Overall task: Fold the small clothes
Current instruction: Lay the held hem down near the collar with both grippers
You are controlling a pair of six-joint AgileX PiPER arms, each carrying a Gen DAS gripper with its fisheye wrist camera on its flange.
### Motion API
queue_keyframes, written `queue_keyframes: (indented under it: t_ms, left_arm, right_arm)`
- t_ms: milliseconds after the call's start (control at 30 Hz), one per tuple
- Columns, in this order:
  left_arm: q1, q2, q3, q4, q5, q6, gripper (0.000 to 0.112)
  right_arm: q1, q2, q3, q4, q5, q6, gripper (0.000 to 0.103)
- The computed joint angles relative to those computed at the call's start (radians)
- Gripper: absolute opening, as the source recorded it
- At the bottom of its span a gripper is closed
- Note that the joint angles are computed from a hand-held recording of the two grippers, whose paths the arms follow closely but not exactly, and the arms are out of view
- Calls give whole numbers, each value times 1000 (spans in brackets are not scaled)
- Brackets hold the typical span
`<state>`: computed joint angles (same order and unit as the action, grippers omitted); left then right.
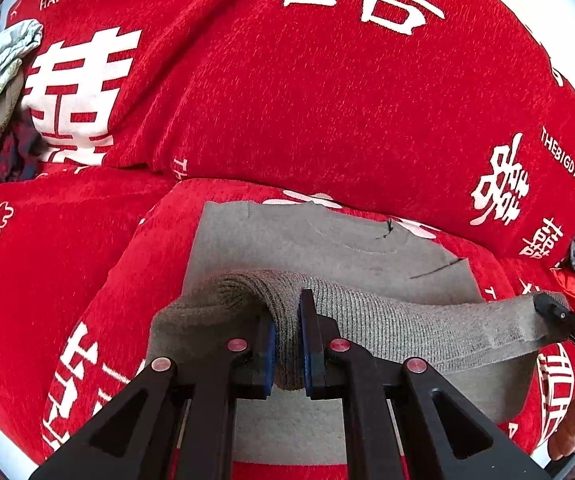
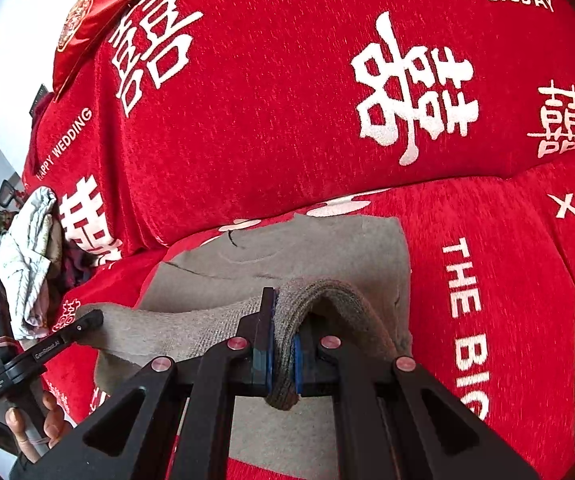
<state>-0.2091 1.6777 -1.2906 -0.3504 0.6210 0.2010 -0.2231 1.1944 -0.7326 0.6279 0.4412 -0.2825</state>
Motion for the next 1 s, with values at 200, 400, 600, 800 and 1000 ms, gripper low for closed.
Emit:
queue_keyframes:
  t_ms: [200, 400, 600, 800, 1000]
  left_arm:
    - [-25, 30, -26, 59, -23, -43, 12]
    - [-26, 78, -75, 59, -11, -48, 11]
    - [-33, 137, -151, 81, 11, -70, 12]
    - [-48, 196, -220, 117, 26, -105, 11]
    - [-52, 262, -300, 130, 53, -126, 11]
  right_arm:
    - [14, 46, -37, -49, -19, 40, 7]
    - [6, 96, -78, -45, -19, 33, 7]
    - [10, 156, -123, -73, -28, 56, 7]
    - [-1, 224, -171, -66, -29, 39, 7]
    - [-9, 294, -223, -66, -28, 28, 7]
